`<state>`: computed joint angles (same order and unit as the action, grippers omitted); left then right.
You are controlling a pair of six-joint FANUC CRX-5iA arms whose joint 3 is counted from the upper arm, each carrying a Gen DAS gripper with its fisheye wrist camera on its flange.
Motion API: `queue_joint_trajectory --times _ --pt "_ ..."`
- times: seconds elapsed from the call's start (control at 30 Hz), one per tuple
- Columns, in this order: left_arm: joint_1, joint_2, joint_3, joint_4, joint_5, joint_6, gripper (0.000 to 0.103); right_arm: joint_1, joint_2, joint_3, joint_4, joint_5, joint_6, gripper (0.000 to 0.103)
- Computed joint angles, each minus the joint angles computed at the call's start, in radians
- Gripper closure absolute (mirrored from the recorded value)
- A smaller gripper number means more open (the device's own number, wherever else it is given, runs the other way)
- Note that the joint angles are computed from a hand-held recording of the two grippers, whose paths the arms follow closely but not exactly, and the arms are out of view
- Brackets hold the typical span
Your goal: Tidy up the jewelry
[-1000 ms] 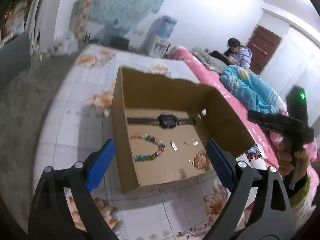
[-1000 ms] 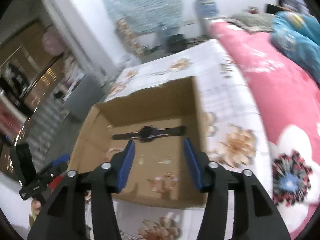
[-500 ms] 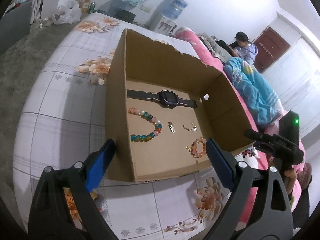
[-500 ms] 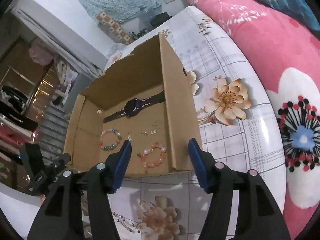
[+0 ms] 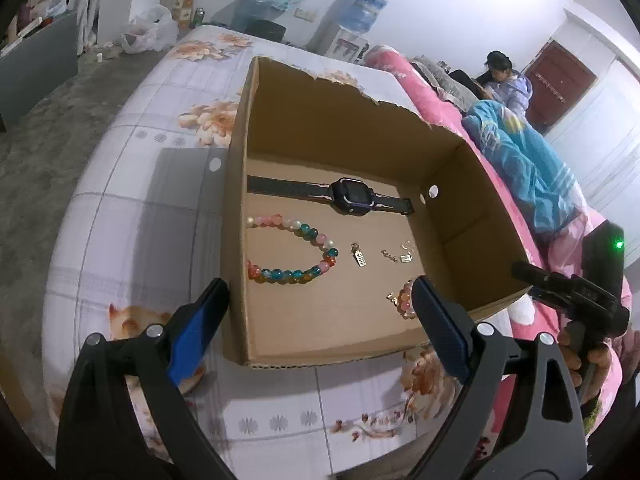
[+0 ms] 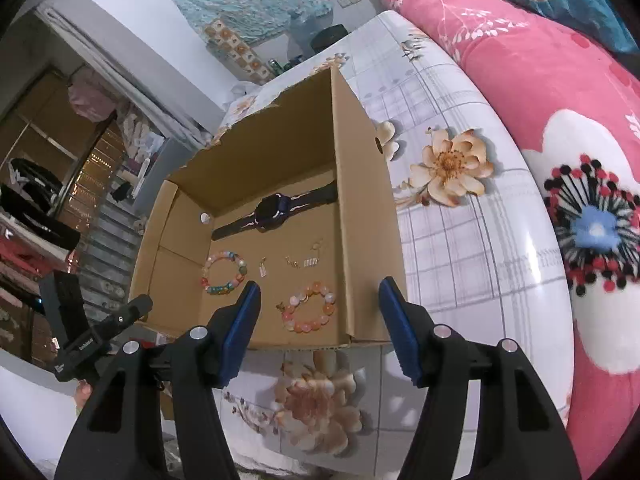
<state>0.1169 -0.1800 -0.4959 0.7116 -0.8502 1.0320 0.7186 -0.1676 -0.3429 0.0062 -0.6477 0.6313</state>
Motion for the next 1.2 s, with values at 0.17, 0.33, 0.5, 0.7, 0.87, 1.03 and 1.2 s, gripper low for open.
queue_joint_trajectory --times 0.17,0.33,0.5,0.7,0.87,1.03,1.2 --pt "0.003 -0.040 -0.028 -0.019 0.003 0.033 0.015 0.046 -0.026 -0.040 0.079 -0.007 -0.066 0.042" --pt "0.000 -0.070 -0.051 -0.036 0.012 0.047 0.015 0.080 -0.055 -0.082 0.146 0.000 -0.144 0.042" --pt "-0.029 -0.088 -0.044 -0.121 0.048 0.085 0.015 0.098 -0.093 -0.129 0.170 0.033 -0.201 0.041" --pt "-0.023 -0.148 -0.100 -0.106 0.126 0.044 0.015 0.108 -0.142 -0.182 0.207 0.082 -0.260 0.040" --pt "-0.010 -0.268 -0.183 -0.041 0.192 -0.052 0.013 0.202 -0.232 -0.302 0.569 0.012 -0.561 0.033" --pt "0.014 -0.363 -0.207 -0.051 0.164 -0.058 0.009 0.317 -0.290 -0.356 0.763 -0.136 -0.694 0.028" --pt "0.018 -0.416 -0.191 -0.125 0.120 0.035 0.009 0.429 -0.302 -0.360 0.838 -0.235 -0.714 0.019"
